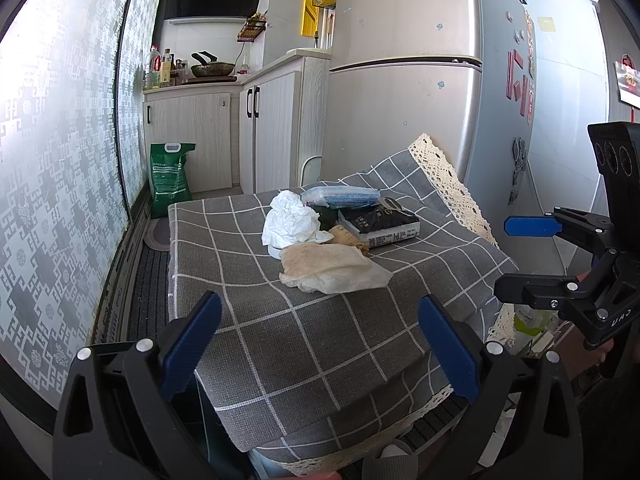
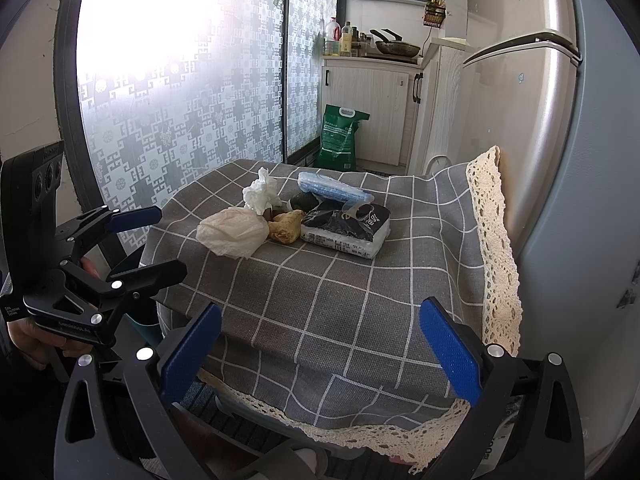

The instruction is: Collect trash

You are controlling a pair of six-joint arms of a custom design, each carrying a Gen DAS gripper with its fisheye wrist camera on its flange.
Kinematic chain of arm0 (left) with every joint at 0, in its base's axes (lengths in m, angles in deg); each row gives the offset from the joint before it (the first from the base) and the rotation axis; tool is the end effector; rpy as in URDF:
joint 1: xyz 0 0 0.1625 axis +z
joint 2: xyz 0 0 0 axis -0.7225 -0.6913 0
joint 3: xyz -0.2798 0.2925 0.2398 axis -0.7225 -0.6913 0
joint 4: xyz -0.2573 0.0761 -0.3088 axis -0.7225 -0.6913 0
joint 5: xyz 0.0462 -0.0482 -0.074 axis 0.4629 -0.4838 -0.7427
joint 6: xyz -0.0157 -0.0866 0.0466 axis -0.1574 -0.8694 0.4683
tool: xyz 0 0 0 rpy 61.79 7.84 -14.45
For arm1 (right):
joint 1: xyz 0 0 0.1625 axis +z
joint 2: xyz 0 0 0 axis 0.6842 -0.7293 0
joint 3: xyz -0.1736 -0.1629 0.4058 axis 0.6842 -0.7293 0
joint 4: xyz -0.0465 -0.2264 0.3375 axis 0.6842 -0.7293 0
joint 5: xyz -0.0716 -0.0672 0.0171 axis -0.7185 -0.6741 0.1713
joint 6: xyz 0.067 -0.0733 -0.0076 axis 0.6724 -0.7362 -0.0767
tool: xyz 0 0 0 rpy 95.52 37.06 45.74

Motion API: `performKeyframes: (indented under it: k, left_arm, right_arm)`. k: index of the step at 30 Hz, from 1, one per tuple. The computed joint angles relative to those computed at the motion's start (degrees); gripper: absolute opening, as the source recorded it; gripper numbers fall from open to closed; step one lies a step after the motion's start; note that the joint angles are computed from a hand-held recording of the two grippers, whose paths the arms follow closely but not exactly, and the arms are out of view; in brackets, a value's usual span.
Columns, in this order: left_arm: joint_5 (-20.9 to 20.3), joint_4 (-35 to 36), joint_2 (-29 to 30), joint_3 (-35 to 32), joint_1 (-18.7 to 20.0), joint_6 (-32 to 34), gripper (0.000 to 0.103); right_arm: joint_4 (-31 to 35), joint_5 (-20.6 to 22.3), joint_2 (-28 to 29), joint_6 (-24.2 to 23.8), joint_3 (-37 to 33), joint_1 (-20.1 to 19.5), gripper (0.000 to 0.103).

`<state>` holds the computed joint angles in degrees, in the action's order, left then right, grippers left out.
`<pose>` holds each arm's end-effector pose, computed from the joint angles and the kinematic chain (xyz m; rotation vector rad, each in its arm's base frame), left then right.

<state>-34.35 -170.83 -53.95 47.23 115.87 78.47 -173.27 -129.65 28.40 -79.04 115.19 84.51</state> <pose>-0.0141 -0.4762 0.3541 1.1694 2.3745 -1.0608 0.4011 -0.4145 0.0308 0.7550 -2.2277 0.9970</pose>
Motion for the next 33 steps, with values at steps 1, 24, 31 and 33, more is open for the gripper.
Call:
performKeyframes:
  k: [1,24,31,33]
  left_arm:
    - [0.0,0.0,0.0,0.0,0.0,0.0,0.1]
    - [0.7,-0.6,0.1,0.1,-0.3,1.2,0.1]
    - [-3.7,3.6,-0.7,-1.3,1.1,1.8,0.1]
    - [-4.2,2.7,-0.6,-1.4,1.2,1.5,0.1]
  right_arm:
    - [-0.1,0.0,0.1,-0.1,-0.1,0.0,0.1]
    - [-0.5,-0.4,0.3,-0.3,-0.1,0.0,0.1]
    - [-0.6,0.4,-0.1,0.0,0.7,-0.3,0.1]
    - [-0.1,0.6,-0.7,0.5,0.9,-0.1,0.1]
